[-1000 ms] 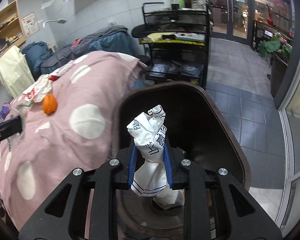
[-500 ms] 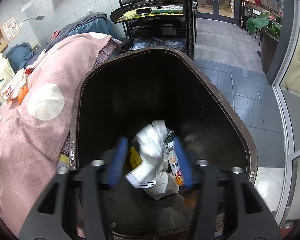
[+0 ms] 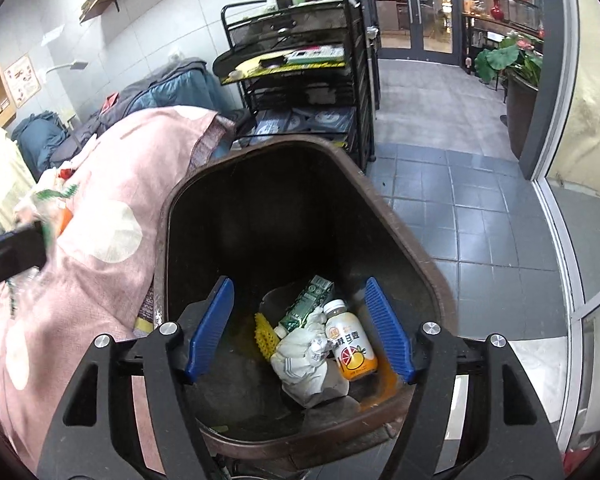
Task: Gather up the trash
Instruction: 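Lower the green snack packet into the brown bin and open the left tool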
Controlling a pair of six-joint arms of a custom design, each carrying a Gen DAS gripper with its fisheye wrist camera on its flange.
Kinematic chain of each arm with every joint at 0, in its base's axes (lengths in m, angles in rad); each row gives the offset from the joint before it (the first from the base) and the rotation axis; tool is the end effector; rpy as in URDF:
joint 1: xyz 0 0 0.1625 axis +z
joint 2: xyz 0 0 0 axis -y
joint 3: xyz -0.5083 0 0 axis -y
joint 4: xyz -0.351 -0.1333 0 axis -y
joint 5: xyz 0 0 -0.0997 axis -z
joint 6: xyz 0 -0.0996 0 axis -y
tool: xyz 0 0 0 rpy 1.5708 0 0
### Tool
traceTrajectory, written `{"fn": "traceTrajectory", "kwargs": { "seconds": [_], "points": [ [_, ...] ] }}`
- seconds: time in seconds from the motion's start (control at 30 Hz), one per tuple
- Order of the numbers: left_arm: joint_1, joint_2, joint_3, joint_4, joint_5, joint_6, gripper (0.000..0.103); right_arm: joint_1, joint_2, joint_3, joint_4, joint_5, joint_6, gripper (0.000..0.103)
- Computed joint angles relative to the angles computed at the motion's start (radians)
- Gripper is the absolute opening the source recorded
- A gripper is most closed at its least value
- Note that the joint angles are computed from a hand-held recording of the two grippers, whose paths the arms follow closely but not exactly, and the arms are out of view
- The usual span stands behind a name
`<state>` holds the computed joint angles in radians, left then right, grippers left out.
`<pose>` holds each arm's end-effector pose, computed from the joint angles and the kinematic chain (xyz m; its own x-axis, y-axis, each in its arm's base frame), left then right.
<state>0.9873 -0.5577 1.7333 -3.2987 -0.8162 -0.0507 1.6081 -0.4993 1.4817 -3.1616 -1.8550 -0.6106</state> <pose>-0.2116 -0.6863 0.0981 -0.8287 0.0653 -0.5558 0.4276 0.7147 -0.5535 0.1343 -0.7730 0.0924 -0.7732 -0.3683 0.5162 -0.5785 0.7431 -0.3364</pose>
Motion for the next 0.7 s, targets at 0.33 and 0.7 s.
{"fn": "traceTrajectory", "kwargs": {
  "seconds": [0.33,0.7],
  "points": [
    [0.019,0.037,-0.094,0.123,-0.031,0.009,0.031,-0.011,-0.026,0.019,-0.044,-0.015,0.031,0.069],
    [0.039,0.073,-0.175,0.232,-0.053,-0.001,0.032,-0.022,-0.033,0.019,-0.052,-0.028,0.044,0.069]
  ]
}}
